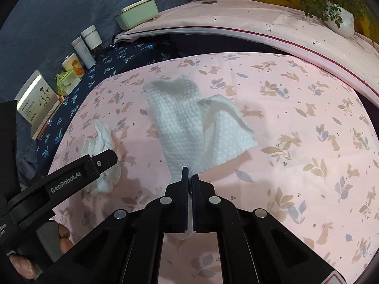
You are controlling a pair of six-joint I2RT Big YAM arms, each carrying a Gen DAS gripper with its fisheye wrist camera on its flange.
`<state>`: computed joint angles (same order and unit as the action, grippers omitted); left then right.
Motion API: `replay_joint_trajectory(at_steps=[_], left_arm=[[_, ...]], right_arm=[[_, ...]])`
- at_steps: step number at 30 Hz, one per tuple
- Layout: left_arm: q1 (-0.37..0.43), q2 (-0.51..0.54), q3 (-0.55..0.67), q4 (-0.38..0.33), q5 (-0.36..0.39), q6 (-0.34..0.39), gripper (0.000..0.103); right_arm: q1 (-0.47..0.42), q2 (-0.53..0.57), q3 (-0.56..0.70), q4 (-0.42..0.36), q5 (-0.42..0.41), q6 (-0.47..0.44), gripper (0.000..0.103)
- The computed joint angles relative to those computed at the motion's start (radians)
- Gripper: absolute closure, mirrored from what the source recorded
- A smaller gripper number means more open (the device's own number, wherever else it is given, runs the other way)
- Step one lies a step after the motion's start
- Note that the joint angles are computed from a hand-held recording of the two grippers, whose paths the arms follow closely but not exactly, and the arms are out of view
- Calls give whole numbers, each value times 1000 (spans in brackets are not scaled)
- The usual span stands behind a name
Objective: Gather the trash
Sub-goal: 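Grasp a white tissue with the left tool while the right tool grasps another tissue, then carry both white tissues over the bin with both tools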
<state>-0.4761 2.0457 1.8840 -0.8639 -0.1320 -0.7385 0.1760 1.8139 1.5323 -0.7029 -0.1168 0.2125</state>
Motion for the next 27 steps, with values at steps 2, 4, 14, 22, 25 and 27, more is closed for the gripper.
replay_joint_trajectory(at_steps=[2, 4, 14, 22, 25, 27], left_arm=[[-7, -3, -4, 9, 0, 16, 67], [-12, -7, -8, 12, 10, 16, 78], [-74, -39, 4, 10, -9, 18, 87], [-161, -13, 113, -26, -27, 39, 88], [-195, 13, 177, -48, -24, 47, 88], [-217, 36, 229, -68, -27, 57, 88]], right_arm=[[-6, -9, -11, 1, -4, -4, 101], [-13, -21, -25, 6, -11, -3, 101], [-51, -105, -95, 25, -33, -14, 101], [-128, -192, -151, 41, -52, -34, 101], [-168, -223, -169, 46, -61, -45, 101], [-197, -242, -182, 51, -66, -53, 101]])
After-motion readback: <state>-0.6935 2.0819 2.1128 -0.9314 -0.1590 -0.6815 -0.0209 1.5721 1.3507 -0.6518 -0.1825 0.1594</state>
